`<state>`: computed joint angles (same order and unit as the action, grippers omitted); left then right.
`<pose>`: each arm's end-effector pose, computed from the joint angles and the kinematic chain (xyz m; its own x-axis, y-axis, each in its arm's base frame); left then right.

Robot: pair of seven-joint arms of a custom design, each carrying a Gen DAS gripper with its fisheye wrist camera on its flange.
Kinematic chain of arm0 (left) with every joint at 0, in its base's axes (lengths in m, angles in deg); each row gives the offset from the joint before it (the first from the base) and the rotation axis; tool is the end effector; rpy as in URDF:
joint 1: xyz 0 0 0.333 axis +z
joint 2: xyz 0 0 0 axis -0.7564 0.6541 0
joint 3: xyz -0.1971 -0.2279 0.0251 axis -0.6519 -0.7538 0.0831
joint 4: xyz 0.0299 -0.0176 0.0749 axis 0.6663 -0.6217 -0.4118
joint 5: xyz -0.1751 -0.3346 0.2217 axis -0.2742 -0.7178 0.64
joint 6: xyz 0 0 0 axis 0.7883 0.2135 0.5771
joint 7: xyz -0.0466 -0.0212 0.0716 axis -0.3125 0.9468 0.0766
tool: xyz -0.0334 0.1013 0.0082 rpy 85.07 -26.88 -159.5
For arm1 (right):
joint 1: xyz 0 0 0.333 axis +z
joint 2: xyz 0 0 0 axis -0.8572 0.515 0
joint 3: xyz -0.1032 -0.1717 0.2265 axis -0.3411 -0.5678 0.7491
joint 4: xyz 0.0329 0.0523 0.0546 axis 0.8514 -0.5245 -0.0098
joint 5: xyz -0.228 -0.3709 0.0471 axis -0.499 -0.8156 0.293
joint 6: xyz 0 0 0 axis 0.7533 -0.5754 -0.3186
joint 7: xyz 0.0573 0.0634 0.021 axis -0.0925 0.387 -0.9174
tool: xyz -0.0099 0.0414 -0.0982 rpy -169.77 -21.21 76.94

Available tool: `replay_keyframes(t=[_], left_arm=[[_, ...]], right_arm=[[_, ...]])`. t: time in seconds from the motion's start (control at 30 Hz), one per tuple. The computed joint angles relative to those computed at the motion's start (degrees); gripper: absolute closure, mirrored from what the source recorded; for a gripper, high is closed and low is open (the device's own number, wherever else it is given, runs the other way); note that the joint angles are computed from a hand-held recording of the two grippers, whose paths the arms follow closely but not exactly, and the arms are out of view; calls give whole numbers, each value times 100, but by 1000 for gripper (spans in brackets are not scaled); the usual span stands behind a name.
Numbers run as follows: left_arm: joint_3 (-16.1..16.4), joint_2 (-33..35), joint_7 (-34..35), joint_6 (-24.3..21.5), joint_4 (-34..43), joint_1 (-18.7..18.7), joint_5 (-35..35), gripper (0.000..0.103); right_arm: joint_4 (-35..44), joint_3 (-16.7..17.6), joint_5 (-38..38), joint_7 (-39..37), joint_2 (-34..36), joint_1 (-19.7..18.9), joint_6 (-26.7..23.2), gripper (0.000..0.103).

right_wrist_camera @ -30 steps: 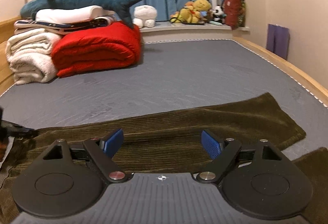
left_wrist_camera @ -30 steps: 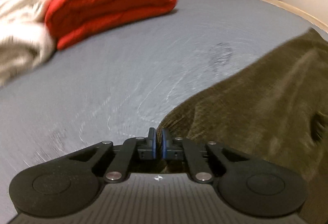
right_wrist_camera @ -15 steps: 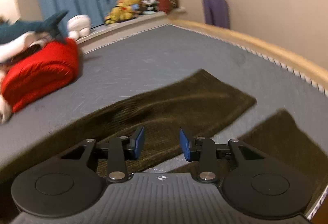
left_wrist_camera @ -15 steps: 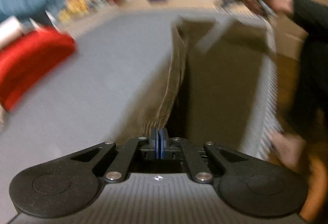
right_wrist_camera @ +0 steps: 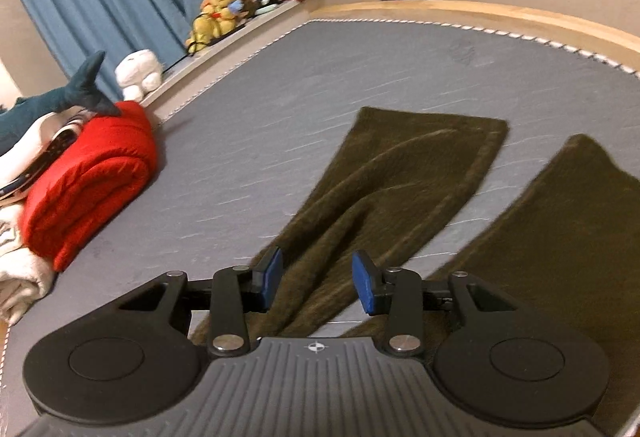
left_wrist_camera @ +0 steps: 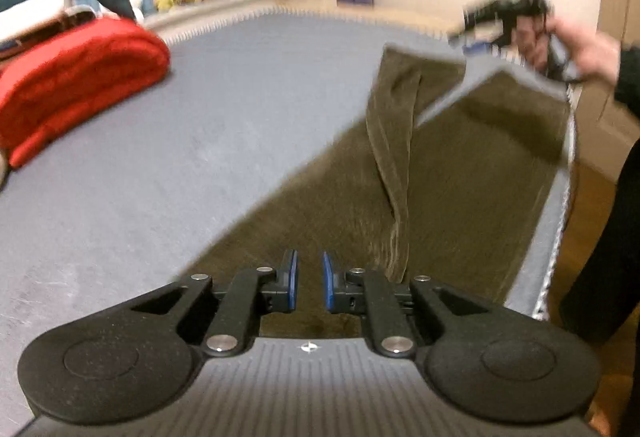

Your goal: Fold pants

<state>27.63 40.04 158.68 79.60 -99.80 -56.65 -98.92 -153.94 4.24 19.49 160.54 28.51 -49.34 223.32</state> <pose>0.4150 -0.0288 0.6379 -0.5432 -0.8251 -0.1558 -0.5266 0.4793 -0.7021 0.5678 0.1337 0.5944 -0.1958 -0.8092 -0.5539 -0.5490 0.5585 -0.6218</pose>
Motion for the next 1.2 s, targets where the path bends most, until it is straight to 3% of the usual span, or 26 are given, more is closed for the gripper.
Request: replay_keyframes(t=[0.1,0.23,0.43,0.53,0.63,0.73,0.8,0.87,0.97,1.13,1.2], left_arm=[[-328,341,21,74,103,33,385,89],[-344,761,-163,-52,386,-97,271,76],[-260,1029,3,-249,520,-179,97,76],[-191,960,291,-276,438,-226,-28,68],[-167,896,498,-274,392,-322,-238,53],[-201,924,618,-190,401,-406,-402,45],[-258,970,611,-128,437,-441,-475,39],[-322,1008,566,-50,441,-489,-544,36],[-468,1175,475,184,417,-531,-522,36],[-740,1479,273,675,328,-529,-167,36],[-777,1570,213,784,304,-551,-43,51]], right_arm=[[318,-42,243,-294,325,213,74,64],[892,-62,617,-811,859,433,45,63],[2031,37,697,-993,1843,554,-528,62],[2777,-49,136,-742,2403,707,-1180,52],[3624,-287,-826,-4,2930,982,-2350,43],[3857,-273,-826,166,3125,950,-2522,42],[3894,-302,-952,305,3146,982,-2545,47],[3815,-325,-1058,422,3068,993,-2529,73],[3379,-327,-1097,564,2715,927,-2310,93],[2279,-235,-890,440,1806,675,-1565,97],[1775,-200,-711,229,1347,556,-1293,99]])
